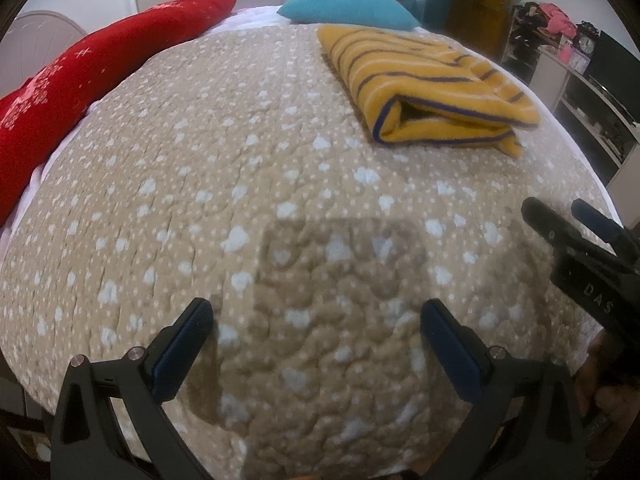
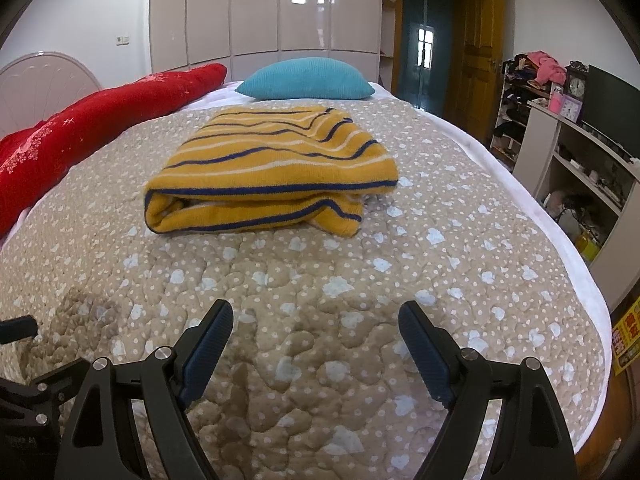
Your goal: Fold small clothes
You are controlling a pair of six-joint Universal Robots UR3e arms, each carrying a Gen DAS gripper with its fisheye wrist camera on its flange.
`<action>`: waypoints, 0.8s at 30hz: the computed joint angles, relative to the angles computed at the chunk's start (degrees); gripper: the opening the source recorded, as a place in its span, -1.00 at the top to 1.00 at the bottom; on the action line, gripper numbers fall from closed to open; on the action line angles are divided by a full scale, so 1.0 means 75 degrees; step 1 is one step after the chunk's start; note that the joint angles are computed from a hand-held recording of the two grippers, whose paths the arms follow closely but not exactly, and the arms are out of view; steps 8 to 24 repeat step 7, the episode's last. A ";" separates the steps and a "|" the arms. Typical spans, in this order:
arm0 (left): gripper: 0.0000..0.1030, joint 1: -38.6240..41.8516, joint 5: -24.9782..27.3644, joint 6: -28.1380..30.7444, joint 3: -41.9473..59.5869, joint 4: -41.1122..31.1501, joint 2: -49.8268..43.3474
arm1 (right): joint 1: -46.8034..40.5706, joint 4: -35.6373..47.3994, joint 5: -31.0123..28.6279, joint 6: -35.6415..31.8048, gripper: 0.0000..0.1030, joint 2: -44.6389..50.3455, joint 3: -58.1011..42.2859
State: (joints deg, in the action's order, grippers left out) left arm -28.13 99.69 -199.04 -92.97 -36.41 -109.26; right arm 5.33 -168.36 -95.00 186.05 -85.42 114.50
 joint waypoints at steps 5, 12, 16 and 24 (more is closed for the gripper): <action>-1.00 0.0493 -0.0667 0.0164 0.0211 0.0135 -0.0081 | 0.0053 0.0343 -0.0106 -0.0184 -0.77 0.0216 -0.0738; -1.00 0.0534 -0.0682 0.0146 0.0350 0.0064 -0.0146 | 0.0100 0.0422 -0.0110 -0.0243 -0.77 0.0366 -0.0982; -1.00 0.0534 -0.0682 0.0146 0.0350 0.0064 -0.0146 | 0.0100 0.0422 -0.0110 -0.0243 -0.77 0.0366 -0.0982; -1.00 0.0534 -0.0682 0.0146 0.0350 0.0064 -0.0146 | 0.0100 0.0422 -0.0110 -0.0243 -0.77 0.0366 -0.0982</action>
